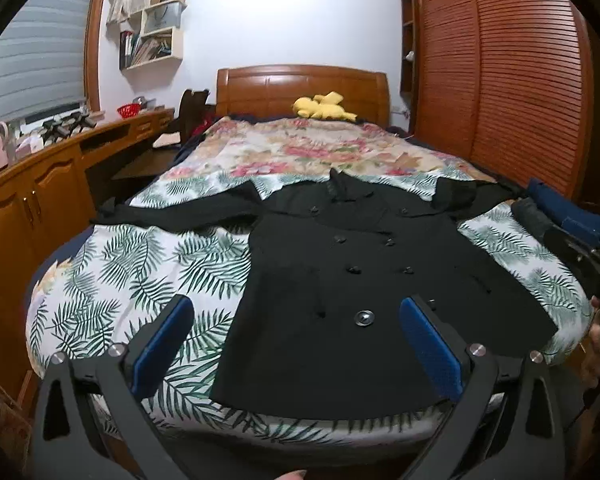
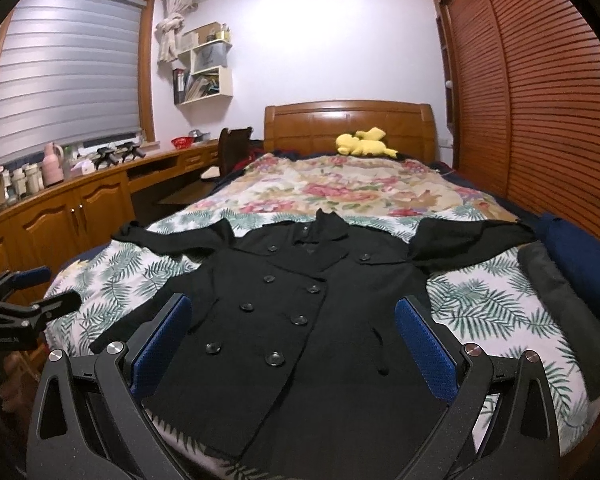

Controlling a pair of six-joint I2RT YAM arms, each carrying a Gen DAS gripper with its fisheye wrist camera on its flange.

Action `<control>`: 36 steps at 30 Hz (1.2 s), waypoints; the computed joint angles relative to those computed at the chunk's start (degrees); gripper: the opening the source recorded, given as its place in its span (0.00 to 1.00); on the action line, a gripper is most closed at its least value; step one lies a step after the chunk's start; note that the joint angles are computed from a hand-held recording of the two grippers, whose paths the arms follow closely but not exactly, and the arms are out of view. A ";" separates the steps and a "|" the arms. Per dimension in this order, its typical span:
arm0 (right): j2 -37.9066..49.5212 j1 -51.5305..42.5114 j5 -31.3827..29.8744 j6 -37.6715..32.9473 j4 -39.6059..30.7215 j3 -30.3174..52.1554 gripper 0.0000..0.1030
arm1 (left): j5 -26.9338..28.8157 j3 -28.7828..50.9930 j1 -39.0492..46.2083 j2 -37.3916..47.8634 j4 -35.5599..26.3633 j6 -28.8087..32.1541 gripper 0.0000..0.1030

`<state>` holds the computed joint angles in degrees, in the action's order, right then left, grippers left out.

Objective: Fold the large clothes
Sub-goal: 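Reach the left tool to the coat sleeve cuff and close on it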

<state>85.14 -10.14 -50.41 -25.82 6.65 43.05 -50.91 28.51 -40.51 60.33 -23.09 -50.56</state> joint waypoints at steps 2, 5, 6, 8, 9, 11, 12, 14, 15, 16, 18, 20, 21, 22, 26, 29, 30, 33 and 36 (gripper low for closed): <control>1.98 1.70 0.82 0.41 0.53 1.10 1.00 | 2.34 -1.80 2.92 -0.91 2.95 2.66 1.00; 5.26 4.50 1.53 1.21 2.50 2.64 1.00 | 5.23 -3.92 6.65 -1.85 5.92 6.53 1.00; 6.17 5.37 1.85 1.46 3.26 2.93 1.00 | 5.86 -4.36 7.63 -2.01 6.41 7.37 1.00; 8.62 7.36 2.16 2.03 4.13 4.45 1.00 | 6.61 -5.59 9.68 -3.10 7.45 8.89 1.00; 9.74 8.42 2.45 2.20 4.62 5.10 1.00 | 6.71 -6.40 10.63 -3.93 8.09 9.27 1.00; 12.05 10.49 3.16 2.12 5.29 6.69 1.00 | 8.48 -7.70 13.51 -5.47 9.50 10.57 1.00; 13.34 11.64 3.37 1.90 5.26 7.81 1.00 | 9.01 -8.20 14.81 -6.02 9.86 10.70 1.00; 16.01 13.93 3.72 1.70 5.52 10.10 1.00 | 10.39 -9.06 17.66 -6.85 10.79 11.63 1.00; 17.31 15.18 3.86 1.85 5.79 11.21 1.00 | 11.34 -9.41 19.30 -7.01 11.44 12.47 1.00; 18.88 16.45 4.03 1.82 5.41 12.88 1.00 | 12.46 -9.61 21.06 -6.88 12.19 13.33 1.00; 22.20 19.39 4.90 2.75 4.09 17.11 1.00 | 16.19 -10.43 25.78 -6.59 15.30 16.10 1.00; 25.78 22.12 5.51 3.84 3.79 21.44 1.00 | 19.33 -11.06 29.49 -5.82 18.49 18.41 1.00; 27.35 23.25 6.27 3.99 3.90 23.12 1.00 | 20.77 -11.06 31.18 -5.11 19.77 19.44 1.00; 28.82 24.38 7.17 3.92 3.98 24.76 1.00 | 22.25 -10.87 33.09 -3.98 21.20 20.75 1.00; 34.89 27.25 10.07 2.21 1.32 31.47 1.00 | 28.04 -9.02 40.42 2.59 27.00 26.03 1.00; 38.73 27.96 11.19 0.87 -1.41 35.65 1.00 | 33.64 -7.11 46.49 8.56 31.85 29.36 1.00; 39.28 28.17 11.77 0.55 -1.95 36.34 1.00 | 34.80 -6.59 47.79 10.00 32.89 29.99 1.00; 41.08 28.61 12.49 0.35 -2.98 38.53 1.00 | 40.52 -3.68 54.09 16.68 37.01 32.46 1.00; 42.09 29.11 13.95 0.31 -1.58 38.97 1.00 | 45.65 -0.09 59.92 22.90 39.27 34.10 1.00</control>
<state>127.23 18.97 -36.46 -25.51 5.07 82.02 -5.26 28.42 19.41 83.23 16.18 -16.46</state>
